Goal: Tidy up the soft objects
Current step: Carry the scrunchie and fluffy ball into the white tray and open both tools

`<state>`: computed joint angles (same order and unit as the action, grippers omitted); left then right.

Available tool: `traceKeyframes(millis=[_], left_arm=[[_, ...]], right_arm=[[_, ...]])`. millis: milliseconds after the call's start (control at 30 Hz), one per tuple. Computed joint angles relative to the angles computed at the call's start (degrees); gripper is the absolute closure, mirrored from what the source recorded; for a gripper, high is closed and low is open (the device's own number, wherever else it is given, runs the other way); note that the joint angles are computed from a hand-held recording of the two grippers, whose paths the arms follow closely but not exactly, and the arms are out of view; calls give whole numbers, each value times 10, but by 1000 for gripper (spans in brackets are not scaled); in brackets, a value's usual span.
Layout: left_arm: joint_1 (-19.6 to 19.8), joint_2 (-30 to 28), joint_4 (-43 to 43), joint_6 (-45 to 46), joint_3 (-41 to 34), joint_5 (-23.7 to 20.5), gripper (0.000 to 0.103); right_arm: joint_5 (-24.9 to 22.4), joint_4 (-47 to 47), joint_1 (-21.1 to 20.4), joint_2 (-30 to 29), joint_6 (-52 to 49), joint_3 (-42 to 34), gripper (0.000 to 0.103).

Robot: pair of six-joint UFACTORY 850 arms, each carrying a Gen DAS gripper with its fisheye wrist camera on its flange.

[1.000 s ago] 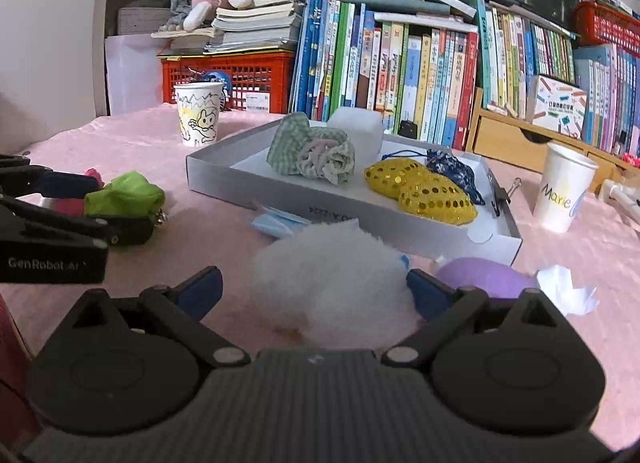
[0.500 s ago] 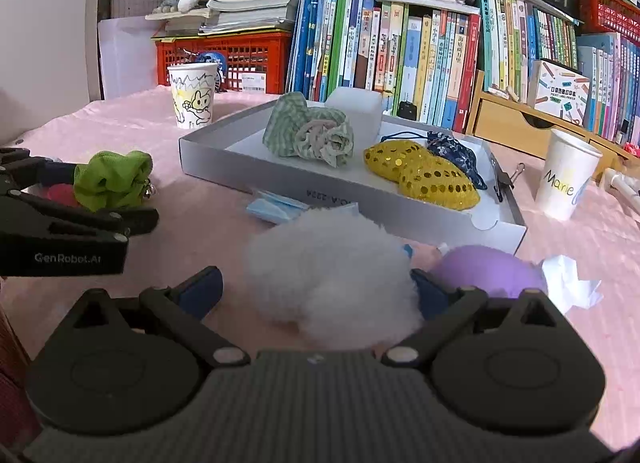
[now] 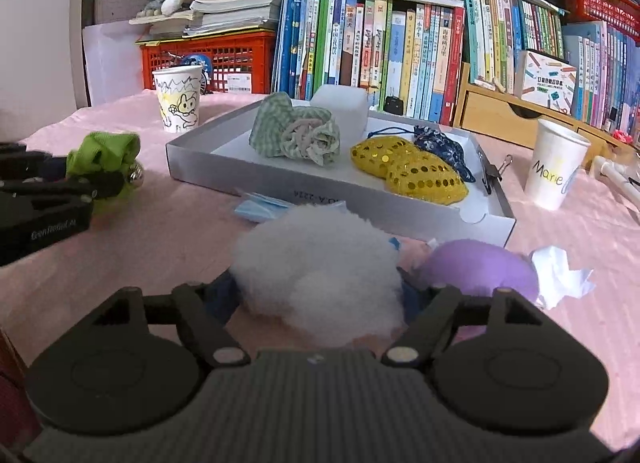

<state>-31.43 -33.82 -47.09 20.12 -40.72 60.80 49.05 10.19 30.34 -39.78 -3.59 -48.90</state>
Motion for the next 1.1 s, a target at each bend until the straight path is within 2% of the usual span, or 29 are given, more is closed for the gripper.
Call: traceKeyframes(millis=[300, 467, 800, 1100], left_arm=[[16, 41, 54, -36, -1, -40, 76], [33, 55, 105, -75, -13, -78, 76], [61, 54, 196, -143, -69, -146, 76], [83, 23, 226, -147, -141, -215, 76]], right_arm=[[48, -18, -6, 29, 11, 25, 26], [60, -9, -15, 40, 3, 26, 26], [65, -4, -44, 45, -1, 7, 26], [33, -23, -74, 35, 16, -30, 26]])
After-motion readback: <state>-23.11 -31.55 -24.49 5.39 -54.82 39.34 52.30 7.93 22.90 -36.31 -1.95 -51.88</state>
